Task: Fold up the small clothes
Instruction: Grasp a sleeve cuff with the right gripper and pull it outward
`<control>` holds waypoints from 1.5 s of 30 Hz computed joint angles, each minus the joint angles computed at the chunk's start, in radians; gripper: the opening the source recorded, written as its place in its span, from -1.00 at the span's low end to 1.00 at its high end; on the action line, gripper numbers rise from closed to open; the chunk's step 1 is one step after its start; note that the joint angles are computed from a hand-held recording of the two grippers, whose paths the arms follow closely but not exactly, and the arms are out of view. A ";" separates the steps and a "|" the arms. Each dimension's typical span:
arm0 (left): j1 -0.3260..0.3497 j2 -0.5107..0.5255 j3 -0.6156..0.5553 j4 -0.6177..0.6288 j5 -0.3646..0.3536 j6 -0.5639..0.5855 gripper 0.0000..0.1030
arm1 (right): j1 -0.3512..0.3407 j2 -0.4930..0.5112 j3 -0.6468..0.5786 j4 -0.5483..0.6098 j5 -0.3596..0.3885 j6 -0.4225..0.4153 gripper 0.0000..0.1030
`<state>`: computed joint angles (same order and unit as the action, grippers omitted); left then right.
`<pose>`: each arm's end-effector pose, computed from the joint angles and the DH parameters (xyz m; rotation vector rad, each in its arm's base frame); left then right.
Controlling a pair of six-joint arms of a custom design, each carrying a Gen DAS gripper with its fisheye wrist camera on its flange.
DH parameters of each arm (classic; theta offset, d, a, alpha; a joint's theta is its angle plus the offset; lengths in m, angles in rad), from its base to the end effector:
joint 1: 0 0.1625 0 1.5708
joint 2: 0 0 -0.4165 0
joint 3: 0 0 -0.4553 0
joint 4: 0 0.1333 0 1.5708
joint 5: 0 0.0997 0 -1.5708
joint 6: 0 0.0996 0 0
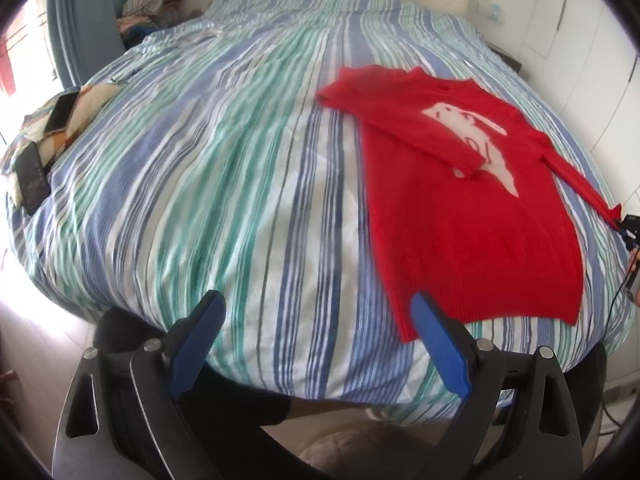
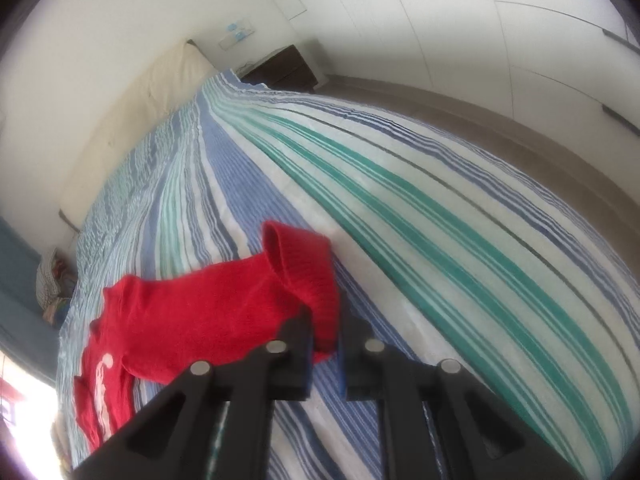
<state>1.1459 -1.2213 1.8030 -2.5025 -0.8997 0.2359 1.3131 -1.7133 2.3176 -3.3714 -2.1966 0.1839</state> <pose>-0.0874 -0.6667 0.2646 0.6544 2.3754 -0.5138 -0.0364 -0.4321 0.3793 -0.9180 -1.9612 1.4147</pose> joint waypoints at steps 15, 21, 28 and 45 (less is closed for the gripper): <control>0.009 0.001 -0.002 0.041 0.011 -0.052 0.84 | -0.054 -0.043 0.032 0.019 0.042 0.013 -0.86; 0.026 0.004 -0.008 0.063 0.019 -0.064 0.84 | -0.011 0.009 0.008 -0.001 -0.098 -0.038 -0.87; 0.043 -0.001 -0.013 0.059 0.033 -0.074 0.84 | -0.069 -0.041 0.057 -0.041 0.024 -0.014 -0.89; 0.050 0.034 -0.038 0.049 0.058 -0.053 0.84 | 0.135 -0.085 0.185 -0.307 -0.315 -0.099 0.34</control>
<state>1.1955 -1.1877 1.7650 -2.4538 -0.8416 0.1828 1.4478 -1.7980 2.5022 -3.6787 -2.5115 0.0847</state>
